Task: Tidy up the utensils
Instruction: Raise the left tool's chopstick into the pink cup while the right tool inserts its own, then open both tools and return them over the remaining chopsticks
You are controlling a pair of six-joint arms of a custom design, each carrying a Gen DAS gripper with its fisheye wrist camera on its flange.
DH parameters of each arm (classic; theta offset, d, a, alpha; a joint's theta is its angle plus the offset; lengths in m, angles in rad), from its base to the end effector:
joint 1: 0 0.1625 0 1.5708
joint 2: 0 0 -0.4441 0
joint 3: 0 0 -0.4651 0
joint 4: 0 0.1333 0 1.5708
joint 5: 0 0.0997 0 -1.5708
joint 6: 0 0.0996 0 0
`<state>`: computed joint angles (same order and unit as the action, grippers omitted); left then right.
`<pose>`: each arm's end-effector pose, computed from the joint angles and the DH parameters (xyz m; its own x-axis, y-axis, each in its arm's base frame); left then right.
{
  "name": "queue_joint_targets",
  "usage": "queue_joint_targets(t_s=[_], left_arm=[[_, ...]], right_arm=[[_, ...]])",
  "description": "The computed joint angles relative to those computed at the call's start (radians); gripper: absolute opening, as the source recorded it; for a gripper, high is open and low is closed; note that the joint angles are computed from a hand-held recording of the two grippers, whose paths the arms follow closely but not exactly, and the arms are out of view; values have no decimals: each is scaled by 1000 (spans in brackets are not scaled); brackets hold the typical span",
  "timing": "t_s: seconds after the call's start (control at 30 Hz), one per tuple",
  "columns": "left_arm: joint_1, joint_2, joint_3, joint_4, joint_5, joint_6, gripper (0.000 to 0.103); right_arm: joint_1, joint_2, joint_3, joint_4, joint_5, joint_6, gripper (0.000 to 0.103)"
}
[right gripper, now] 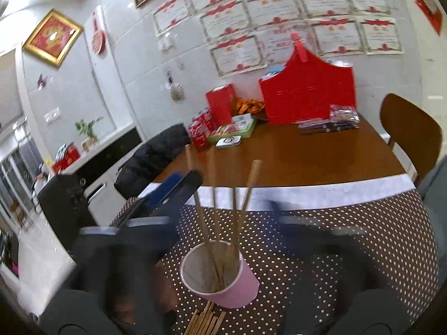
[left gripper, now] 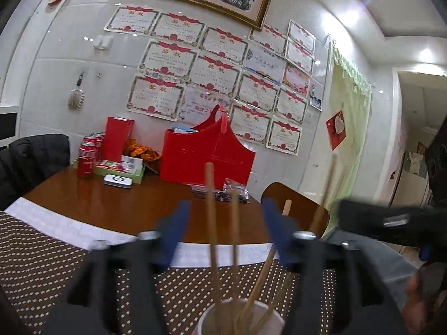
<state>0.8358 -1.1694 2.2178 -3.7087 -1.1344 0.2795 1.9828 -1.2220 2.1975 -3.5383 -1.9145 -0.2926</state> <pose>-0.2265 -0.5121 0.2148 -0.8021 0.4117 -0.4326 0.5532 0.2391 -0.7980 0.3099 -0.4600 0.2269 -0.8710 -0.2581 0.4180 -0.4912 0.4457 -0.7484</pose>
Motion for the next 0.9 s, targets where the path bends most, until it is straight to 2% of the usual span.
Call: queue_joint_targets(t_s=[0.03,0.13,0.27,0.53,0.67,0.77,0.9], left_arm=[[-7,-12,12,-3,10,7,70],[-46,-77,56,36,72,31,76],[-109,-175,121,98,169,32,81],[-260,-416,270,332,398,-79,81],[-335,-567,350,535,486,-213,82],[-380,-676,397,754,540,-340,82],[-409,-789,438,1033,557,-518,82]], right_arm=[[-2,-8,21,-48,13,4,94],[-4,-43,58,-78,19,40,97],[18,-78,110,-129,-50,89,97],[69,-148,218,-86,-173,174,97],[103,-177,275,-63,-228,217,97],[126,-190,307,-42,-250,240,97],[151,-207,347,-11,-277,275,97]])
